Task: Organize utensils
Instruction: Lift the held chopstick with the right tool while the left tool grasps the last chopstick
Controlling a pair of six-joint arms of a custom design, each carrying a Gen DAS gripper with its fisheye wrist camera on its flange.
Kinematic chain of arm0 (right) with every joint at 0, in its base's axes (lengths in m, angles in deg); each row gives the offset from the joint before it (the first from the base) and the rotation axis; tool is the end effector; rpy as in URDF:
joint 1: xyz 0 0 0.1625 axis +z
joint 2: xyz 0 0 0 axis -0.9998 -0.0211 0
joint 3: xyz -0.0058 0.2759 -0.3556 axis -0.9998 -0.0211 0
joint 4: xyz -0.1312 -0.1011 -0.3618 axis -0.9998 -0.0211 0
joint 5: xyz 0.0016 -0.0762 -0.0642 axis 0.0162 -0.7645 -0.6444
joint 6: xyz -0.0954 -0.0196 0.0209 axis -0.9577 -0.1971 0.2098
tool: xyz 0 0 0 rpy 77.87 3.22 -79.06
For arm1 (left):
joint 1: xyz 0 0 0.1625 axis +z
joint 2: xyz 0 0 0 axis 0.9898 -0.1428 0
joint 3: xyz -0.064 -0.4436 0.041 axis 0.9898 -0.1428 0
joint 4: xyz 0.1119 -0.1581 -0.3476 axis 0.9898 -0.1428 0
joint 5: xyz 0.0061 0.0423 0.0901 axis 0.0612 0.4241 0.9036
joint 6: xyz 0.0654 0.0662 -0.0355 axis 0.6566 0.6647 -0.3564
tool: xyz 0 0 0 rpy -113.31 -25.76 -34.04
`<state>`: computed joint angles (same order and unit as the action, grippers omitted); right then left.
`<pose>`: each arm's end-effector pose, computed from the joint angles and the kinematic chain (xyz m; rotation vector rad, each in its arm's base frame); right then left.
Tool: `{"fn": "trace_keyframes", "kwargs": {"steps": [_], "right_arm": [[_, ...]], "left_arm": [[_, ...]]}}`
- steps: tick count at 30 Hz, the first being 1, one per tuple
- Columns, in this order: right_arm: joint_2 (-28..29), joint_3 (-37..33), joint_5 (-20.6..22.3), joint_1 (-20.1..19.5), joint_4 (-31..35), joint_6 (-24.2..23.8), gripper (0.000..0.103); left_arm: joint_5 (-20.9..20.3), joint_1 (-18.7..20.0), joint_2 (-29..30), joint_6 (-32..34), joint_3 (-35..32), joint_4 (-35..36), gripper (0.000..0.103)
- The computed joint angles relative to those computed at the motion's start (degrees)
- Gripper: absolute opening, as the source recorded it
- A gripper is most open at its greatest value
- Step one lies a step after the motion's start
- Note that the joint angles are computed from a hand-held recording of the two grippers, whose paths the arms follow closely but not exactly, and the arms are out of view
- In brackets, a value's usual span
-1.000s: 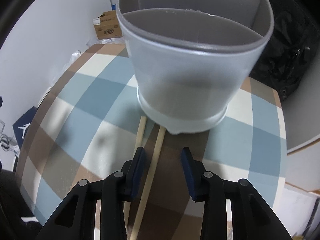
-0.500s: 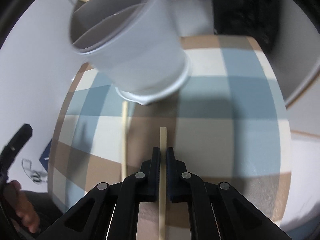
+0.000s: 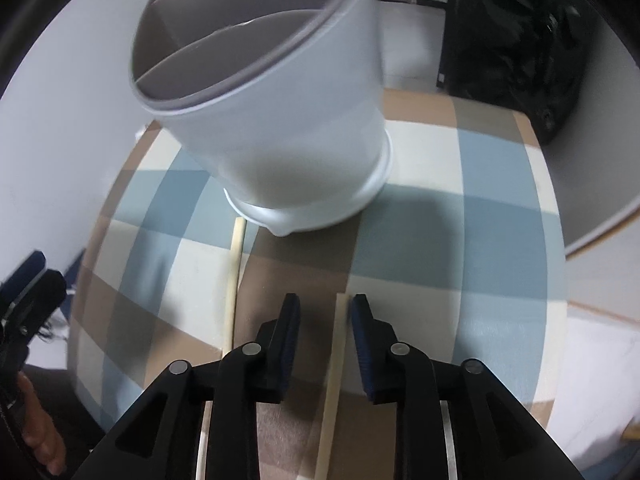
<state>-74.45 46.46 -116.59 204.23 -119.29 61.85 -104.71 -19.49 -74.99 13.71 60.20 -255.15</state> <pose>0.3207 -0.5205 -0.0926 0.2709 -2.4221 0.4369 -0.0201 -0.4673 0.2811 0.3967 2.4110 -0.7472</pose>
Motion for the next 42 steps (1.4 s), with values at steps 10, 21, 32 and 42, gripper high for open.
{"fn": "trace_keyframes", "kwargs": {"steps": [10, 21, 32, 42], "right_arm": [[-2.70, 3.76, 6.14, -1.54, -8.16, -2.13, 0.005], [-9.56, 14.39, 16.26, -3.40, -29.01, -0.82, 0.005], [-14.58, 19.62, 17.62, -3.42, -35.62, -2.85, 0.005], [-17.64, 22.23, 19.19, -4.37, -38.20, -2.04, 0.000]], "left_arm": [[0.56, -1.23, 2.45, -0.50, -1.04, 4.90, 0.091], [-5.86, -1.20, 5.22, -6.40, -5.75, 16.93, 0.090], [-0.59, -1.39, 11.70, -11.76, -8.82, 19.88, 0.068], [-0.76, -3.70, 10.16, -7.41, -4.82, 17.63, 0.006]]}}
